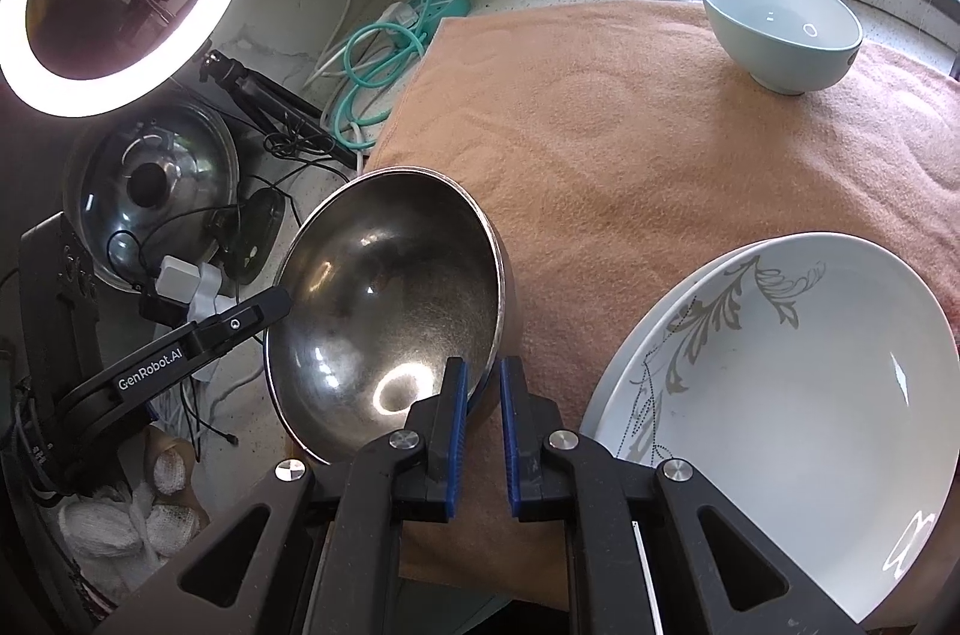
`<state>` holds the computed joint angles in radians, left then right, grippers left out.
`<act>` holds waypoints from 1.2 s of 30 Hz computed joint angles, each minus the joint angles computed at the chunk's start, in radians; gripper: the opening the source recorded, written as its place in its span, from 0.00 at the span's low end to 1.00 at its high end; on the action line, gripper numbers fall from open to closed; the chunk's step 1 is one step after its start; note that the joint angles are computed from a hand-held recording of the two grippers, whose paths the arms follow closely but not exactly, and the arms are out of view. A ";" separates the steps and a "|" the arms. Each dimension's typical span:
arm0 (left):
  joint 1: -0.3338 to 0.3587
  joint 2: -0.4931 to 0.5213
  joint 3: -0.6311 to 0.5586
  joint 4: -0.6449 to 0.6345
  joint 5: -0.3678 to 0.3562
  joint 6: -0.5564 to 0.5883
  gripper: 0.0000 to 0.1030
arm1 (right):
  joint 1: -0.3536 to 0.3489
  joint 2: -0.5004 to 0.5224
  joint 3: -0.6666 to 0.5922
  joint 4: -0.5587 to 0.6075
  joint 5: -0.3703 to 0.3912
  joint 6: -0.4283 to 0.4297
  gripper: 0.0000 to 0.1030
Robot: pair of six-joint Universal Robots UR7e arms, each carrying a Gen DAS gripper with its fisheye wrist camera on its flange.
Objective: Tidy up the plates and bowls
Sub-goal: 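Lift the large steel bowl with the left gripper and carry it across the towel, then lower the large steel bowl onto the towel and open the left gripper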
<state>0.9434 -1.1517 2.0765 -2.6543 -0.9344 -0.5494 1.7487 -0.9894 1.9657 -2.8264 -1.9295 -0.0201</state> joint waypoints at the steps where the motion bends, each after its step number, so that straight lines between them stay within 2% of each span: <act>1: -0.002 -0.001 0.000 0.002 0.005 0.001 0.09 | 0.001 -0.002 0.003 -0.004 -0.002 -0.004 0.10; 13: -0.034 -0.023 0.003 -0.022 0.042 0.032 0.09 | 0.001 -0.044 0.036 -0.050 -0.007 0.004 0.10; 22: -0.056 0.018 -0.032 -0.058 0.005 0.104 0.09 | 0.015 -0.101 0.085 -0.119 -0.048 0.005 0.10; 29: -0.059 0.046 -0.058 -0.070 -0.051 0.146 0.09 | 0.015 -0.144 0.116 -0.172 -0.079 0.013 0.10; 32: -0.054 0.061 -0.074 -0.083 -0.075 0.166 0.09 | 0.010 -0.157 0.121 -0.179 -0.092 0.022 0.15; 36: -0.050 0.087 -0.102 -0.081 -0.090 0.176 0.09 | -0.004 -0.177 0.133 -0.201 -0.104 0.037 0.15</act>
<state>0.8929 -1.0646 1.9750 -2.7353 -1.0245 -0.3729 1.7449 -1.1666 2.0992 -3.0275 -2.0335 0.0164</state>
